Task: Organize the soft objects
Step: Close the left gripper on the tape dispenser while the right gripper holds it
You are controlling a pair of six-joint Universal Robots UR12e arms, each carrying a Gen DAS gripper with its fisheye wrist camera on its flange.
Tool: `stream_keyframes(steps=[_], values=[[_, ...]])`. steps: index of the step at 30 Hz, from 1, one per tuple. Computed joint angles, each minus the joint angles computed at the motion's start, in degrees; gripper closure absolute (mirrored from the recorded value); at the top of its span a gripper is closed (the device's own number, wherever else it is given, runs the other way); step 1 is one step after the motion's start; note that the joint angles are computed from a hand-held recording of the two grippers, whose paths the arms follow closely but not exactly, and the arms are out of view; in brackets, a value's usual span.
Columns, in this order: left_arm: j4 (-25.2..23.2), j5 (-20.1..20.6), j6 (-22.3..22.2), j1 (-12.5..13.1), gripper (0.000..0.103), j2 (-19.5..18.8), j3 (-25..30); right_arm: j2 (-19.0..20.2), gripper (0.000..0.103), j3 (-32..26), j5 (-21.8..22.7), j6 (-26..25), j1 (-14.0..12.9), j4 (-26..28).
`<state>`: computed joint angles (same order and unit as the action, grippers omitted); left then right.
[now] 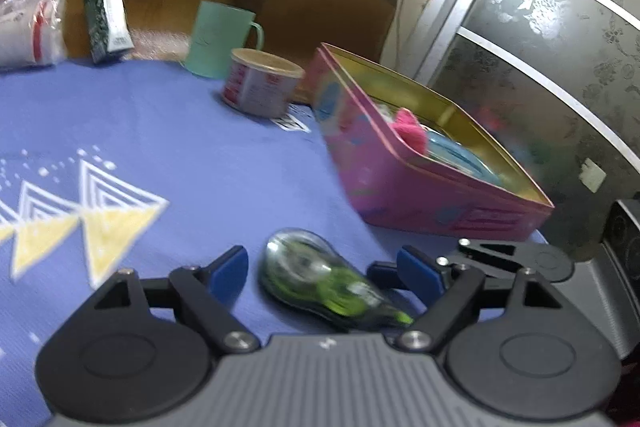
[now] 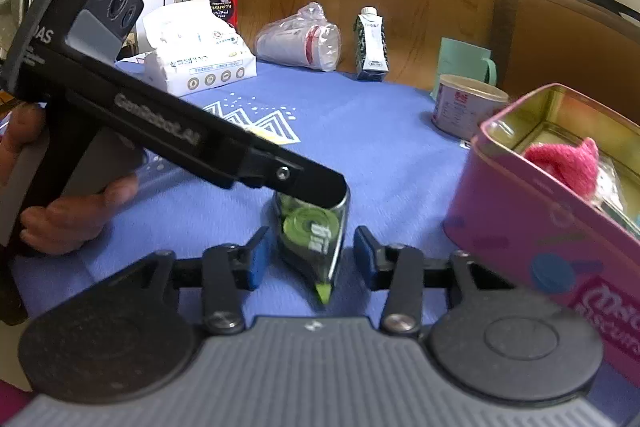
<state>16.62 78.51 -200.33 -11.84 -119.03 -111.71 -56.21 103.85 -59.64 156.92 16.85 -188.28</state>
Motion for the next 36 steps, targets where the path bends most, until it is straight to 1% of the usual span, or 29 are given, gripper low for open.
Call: stream_keyframes(steps=[1, 2, 4, 6, 7, 8, 11, 14, 17, 21, 24, 28, 30, 32, 36], values=[[-0.28, 0.62, 0.32, -0.41, 0.021, -0.03, 0.17, -0.19, 0.052, 0.59, 0.4, 0.17, -0.3, -0.49], [-0.6, 1.02, 0.67, -0.81, 0.026, -0.11, 0.41, -0.31, 0.052, 1.03, 0.87, 0.62, -0.61, -0.91], [-1.4, 0.78, 0.85, -1.19, 0.03, -0.28, 0.91, -0.42, 0.054, 1.54, 1.52, 1.84, -1.1, -1.44], [-1.92, 0.59, 0.52, -1.48, 0.031, -0.48, 1.39, -0.48, 0.055, 1.89, 1.7, 2.75, -1.24, -2.01], [-2.3, 1.25, 0.62, -1.83, 0.031, -0.51, 1.59, -0.43, 0.056, 1.87, 1.35, 2.74, -1.12, -2.29], [-2.72, 1.97, 0.96, -2.21, 0.031, -0.49, 1.74, -0.61, 0.06, 2.2, 0.99, 2.34, -1.0, -2.6], [-3.77, 3.24, 1.91, -3.23, 0.031, -0.36, 1.97, -1.14, 0.06, 3.0, 0.97, 0.37, -1.17, -2.77], [-4.99, 3.66, 2.38, -4.13, 0.031, -0.28, 2.37, -1.66, 0.06, 4.04, 2.77, 0.07, -2.25, -2.7], [-5.9, 3.64, 2.8, -5.08, 0.031, -0.42, 3.02, -2.32, 0.06, 5.47, 4.48, -2.23, -3.51, -2.92], [-7.89, 3.46, 3.62, -6.56, 0.031, -1.25, 5.03, -3.18, 0.06, 7.22, 6.29, -3.82, -5.49, -2.93], [-9.7, 2.47, 4.0, -7.25, 0.031, -1.85, 6.64, -3.63, 0.06, 8.46, 5.5, -4.06, -6.34, -4.5], [-11.55, 0.76, 3.61, -7.8, 0.031, -2.61, 8.45, -4.12, 0.059, 10.11, 3.69, -2.26, -7.57, -7.23], [-12.44, 0.55, 4.28, -8.09, 0.03, -2.93, 9.23, -4.1, 0.054, 10.74, 2.82, -1.28, -8.23, -8.82], [-13.28, 0.3, 4.95, -8.4, 0.025, -3.18, 9.92, -3.96, 0.051, 11.23, 2.38, -0.06, -8.94, -10.3], [-14.65, 0.49, 6.28, -9.01, 0.016, -3.52, 10.98, -3.73, 0.051, 12.08, 2.34, 2.29, -10.21, -12.81]])
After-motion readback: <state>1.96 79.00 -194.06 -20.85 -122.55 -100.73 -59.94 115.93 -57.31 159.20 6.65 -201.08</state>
